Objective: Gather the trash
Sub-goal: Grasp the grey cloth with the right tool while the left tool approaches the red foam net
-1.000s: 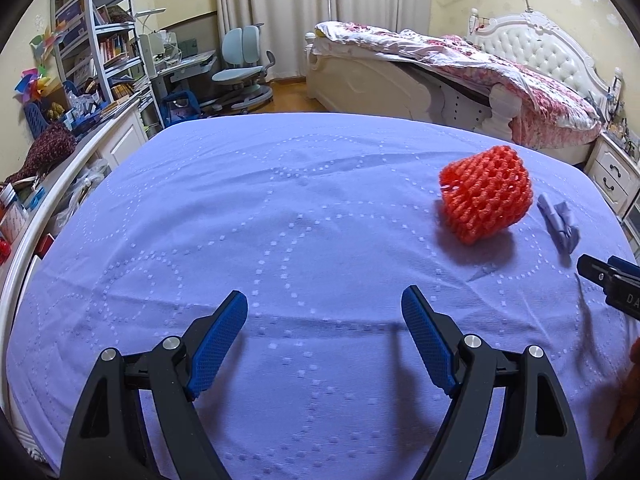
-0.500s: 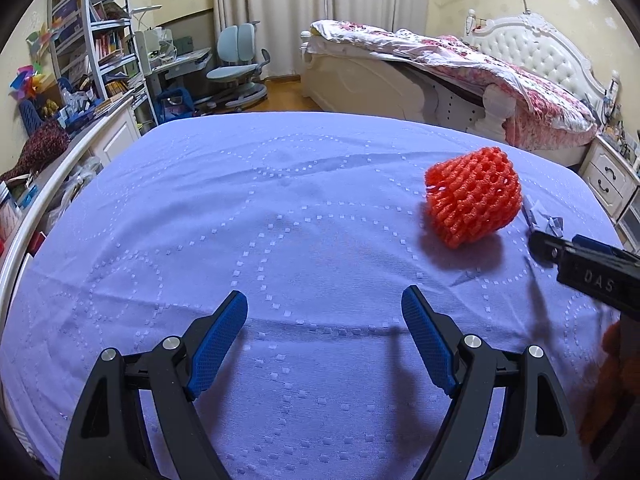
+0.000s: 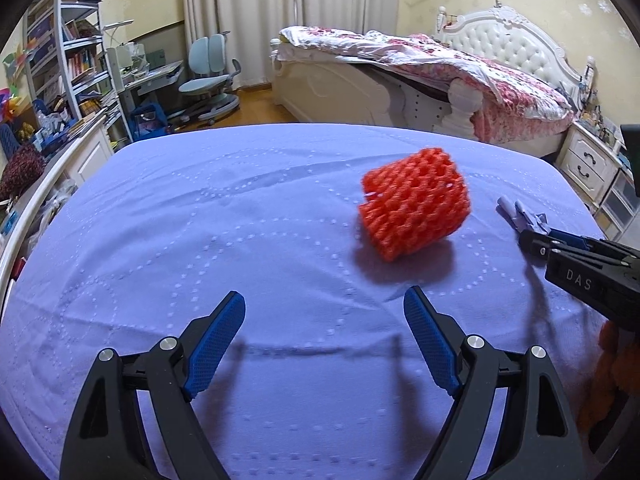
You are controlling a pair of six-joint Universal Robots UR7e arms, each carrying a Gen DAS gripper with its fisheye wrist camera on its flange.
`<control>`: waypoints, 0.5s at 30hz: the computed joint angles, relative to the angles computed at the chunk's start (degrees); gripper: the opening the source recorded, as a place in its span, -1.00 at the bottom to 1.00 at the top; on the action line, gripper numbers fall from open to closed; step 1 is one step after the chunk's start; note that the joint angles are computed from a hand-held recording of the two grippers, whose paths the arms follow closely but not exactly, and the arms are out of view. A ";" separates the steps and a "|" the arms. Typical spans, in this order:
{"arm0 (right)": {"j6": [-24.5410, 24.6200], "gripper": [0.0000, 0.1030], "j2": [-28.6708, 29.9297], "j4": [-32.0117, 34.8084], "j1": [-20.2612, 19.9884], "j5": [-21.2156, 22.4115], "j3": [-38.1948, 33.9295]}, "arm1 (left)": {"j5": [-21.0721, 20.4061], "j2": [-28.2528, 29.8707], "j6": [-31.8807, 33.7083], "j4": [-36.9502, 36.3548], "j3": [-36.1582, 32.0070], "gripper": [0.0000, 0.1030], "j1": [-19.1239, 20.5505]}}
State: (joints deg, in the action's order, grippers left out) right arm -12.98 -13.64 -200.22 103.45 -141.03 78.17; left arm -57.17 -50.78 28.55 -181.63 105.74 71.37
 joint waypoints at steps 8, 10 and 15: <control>0.88 -0.35 -4.29 -4.61 -1.51 -0.15 6.72 | -1.57 1.85 2.01 -0.31 -0.51 0.61 -1.31; 1.21 -0.35 -5.16 -5.29 -1.98 0.42 7.86 | -1.70 2.46 2.13 -0.39 -0.87 0.62 -1.62; 1.03 -0.35 -6.06 -5.85 -2.65 1.45 8.87 | -1.15 4.48 2.56 0.06 -2.70 0.63 -2.43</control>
